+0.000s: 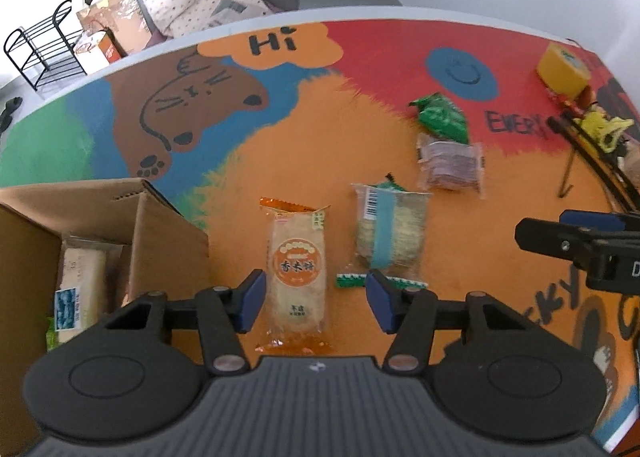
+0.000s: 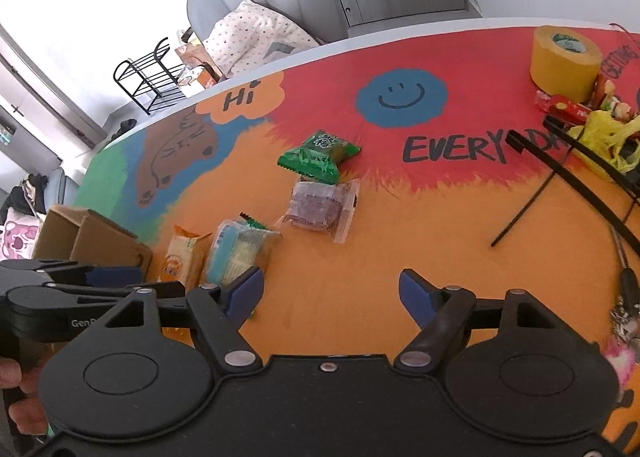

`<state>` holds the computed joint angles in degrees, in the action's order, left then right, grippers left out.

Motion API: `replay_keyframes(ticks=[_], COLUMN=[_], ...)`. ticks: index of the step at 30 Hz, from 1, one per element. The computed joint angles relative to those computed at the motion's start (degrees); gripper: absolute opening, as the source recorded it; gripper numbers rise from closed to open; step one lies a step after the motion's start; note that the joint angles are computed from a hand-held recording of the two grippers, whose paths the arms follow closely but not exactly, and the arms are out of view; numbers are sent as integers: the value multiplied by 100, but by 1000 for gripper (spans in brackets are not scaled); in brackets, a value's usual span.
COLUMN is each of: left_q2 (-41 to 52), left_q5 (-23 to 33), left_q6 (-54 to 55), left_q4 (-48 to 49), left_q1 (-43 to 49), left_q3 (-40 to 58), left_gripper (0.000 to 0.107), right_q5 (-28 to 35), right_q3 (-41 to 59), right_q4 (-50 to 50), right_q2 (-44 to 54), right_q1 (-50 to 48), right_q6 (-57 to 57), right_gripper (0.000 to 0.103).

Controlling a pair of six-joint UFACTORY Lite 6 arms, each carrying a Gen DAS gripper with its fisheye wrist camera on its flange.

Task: Organize snacks
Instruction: 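Grasp the rice-cracker packet with the left gripper while the right grasps a purple packet, then carry the rice-cracker and purple packets over the box with both grippers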

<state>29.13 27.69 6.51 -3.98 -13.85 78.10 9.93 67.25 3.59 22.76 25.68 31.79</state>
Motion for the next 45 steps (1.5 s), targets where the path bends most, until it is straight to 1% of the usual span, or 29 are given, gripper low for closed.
replay_keyframes(ticks=[3, 5, 6, 8, 9, 11, 14, 19, 21, 24, 25, 27, 28, 30, 31, 32, 36, 39, 45], left_q2=[303, 502, 607, 831, 854, 900, 1057, 1129, 1184, 1330, 1355, 1403, 1418, 1442, 1450, 1446, 1377, 1143, 493], left_q5=[-18, 3, 17, 78, 21, -50, -33, 16, -40, 61, 76, 95, 101, 105, 98, 73, 3, -85, -109], left_q6=[1, 85, 98, 156, 159, 378, 435, 652, 446, 494, 567, 647, 690, 744, 747, 743, 766, 866, 1162], left_q4=[-15, -94, -108, -196, -223, -464, -529, -684, -505, -580, -639, -722, -758, -811, -814, -822, -905, -975, -1230], left_q1=[24, 58, 75, 121, 139, 185, 194, 211, 177, 185, 208, 230, 245, 252, 246, 236, 202, 182, 212], left_q3=[184, 325, 398, 583, 598, 670, 878, 1102, 1192, 1394, 1439, 1522, 1546, 1584, 1592, 1573, 1389, 1139, 677], left_gripper=[52, 47, 45, 36, 35, 35, 34, 34, 34, 34, 34, 34, 34, 34, 34, 34, 34, 34, 34], right_q5=[-37, -62, -56, -6, 11, 67, 177, 431, 617, 1081, 1266, 1629, 1786, 1975, 2058, 2108, 1761, 1541, 1526], right_q3=[287, 477, 585, 839, 965, 1220, 1675, 2488, 2890, 3492, 3664, 3899, 3921, 3902, 3861, 3767, 2881, 2248, 1889], right_q4=[292, 524, 360, 122, -65, -348, -218, -1209, -1226, -1565, -1756, -2279, -2585, -2597, -2588, -2625, -2825, -2999, -3380], right_q2=[311, 497, 597, 824, 936, 1159, 1567, 2214, 2455, 2803, 2900, 3021, 3025, 2978, 2925, 2844, 2264, 1750, 1161], right_q1=[-60, -92, -85, -81, -80, -93, -135, -98, -103, -45, 8, 144, 224, 288, 316, 343, 383, 406, 554], right_q6=[-256, -499, -334, -93, 94, 371, 263, 1227, 1236, 1475, 1591, 1943, 2147, 1994, 1909, 1948, 2180, 2420, 2900], right_gripper=[76, 76, 76, 76, 76, 76, 76, 77, 77, 77, 75, 67, 58, 53, 42, 38, 36, 35, 35])
